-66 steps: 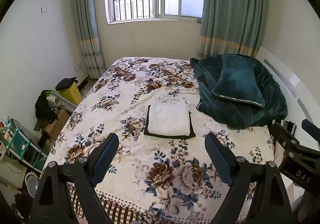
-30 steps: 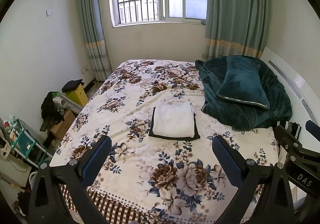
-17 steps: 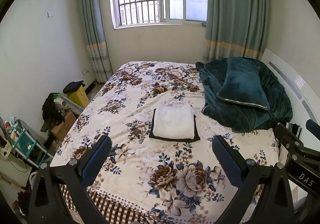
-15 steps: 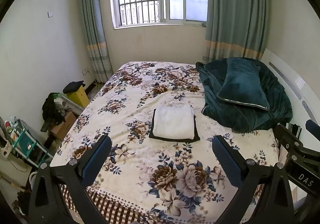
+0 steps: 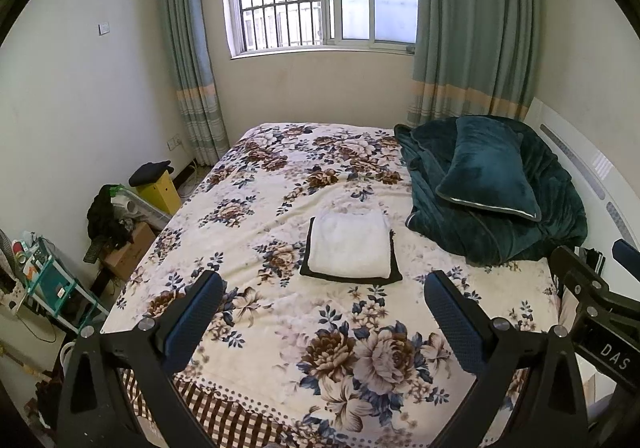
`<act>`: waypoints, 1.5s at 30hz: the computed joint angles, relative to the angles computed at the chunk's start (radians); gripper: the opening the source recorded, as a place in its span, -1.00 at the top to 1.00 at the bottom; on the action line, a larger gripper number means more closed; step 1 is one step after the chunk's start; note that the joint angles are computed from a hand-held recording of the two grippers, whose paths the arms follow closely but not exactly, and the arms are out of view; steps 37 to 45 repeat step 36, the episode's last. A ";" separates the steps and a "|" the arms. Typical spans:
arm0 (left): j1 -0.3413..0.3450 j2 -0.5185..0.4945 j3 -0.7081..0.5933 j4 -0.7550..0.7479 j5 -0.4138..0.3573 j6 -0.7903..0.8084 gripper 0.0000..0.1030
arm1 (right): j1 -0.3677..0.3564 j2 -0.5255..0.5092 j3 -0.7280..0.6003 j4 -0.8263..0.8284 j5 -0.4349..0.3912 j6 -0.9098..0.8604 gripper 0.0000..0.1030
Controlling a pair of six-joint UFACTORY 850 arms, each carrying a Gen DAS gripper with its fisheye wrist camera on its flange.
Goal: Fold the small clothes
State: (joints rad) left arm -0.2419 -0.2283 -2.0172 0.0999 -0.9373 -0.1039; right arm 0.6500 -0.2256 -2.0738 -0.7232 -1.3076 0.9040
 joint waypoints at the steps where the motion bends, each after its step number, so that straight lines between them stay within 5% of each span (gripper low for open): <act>1: 0.000 -0.001 -0.001 -0.001 0.000 0.000 -1.00 | 0.000 -0.001 -0.001 0.001 0.000 0.001 -1.00; 45: 0.008 0.014 0.015 0.009 0.012 -0.015 -1.00 | 0.012 0.011 0.020 -0.012 -0.005 0.027 -1.00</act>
